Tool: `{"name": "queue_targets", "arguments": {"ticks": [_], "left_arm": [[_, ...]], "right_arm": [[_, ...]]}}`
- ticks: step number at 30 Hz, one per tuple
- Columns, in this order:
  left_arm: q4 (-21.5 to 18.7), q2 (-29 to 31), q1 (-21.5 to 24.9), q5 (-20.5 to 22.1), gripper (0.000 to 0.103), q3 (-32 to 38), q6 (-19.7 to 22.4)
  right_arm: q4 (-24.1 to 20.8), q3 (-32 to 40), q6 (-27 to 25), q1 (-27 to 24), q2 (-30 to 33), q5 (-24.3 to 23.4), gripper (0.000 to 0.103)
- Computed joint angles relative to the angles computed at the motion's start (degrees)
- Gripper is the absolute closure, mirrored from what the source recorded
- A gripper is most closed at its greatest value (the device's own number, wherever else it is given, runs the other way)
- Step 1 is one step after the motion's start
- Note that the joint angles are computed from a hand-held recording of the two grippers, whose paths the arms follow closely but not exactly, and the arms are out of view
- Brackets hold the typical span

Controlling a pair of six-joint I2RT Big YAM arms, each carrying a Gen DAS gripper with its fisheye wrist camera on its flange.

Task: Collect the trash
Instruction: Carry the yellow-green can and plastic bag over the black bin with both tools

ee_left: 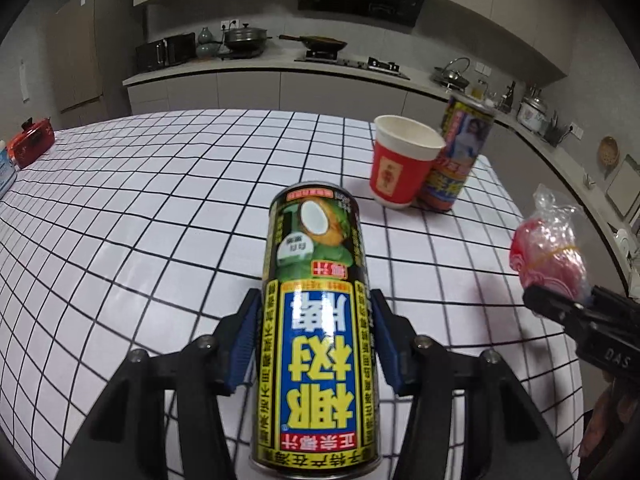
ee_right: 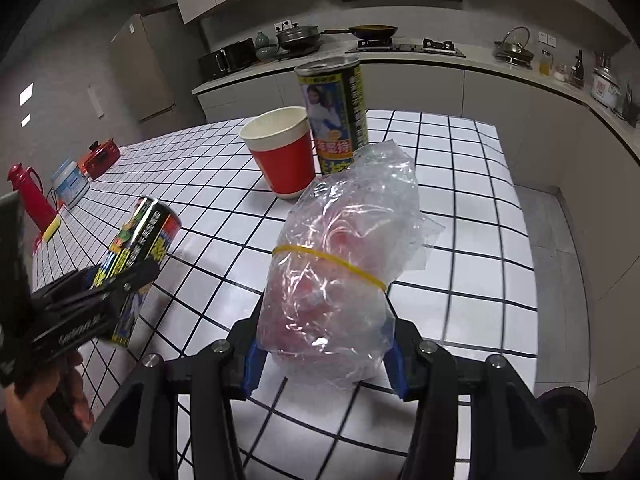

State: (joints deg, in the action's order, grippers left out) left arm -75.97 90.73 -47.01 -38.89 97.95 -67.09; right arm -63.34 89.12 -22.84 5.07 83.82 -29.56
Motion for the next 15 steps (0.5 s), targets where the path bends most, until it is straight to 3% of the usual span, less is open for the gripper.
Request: {"name": "queue_targets", "arguments": {"ticks": [15], "left_arm": [[-7.13,11.28,-7.08,-3.16,0.049,18.29,-1.77]], "right_arm": [[-6.21,0.58,-9.61,-12.80,-2.01,-5.79,0.051]]}}
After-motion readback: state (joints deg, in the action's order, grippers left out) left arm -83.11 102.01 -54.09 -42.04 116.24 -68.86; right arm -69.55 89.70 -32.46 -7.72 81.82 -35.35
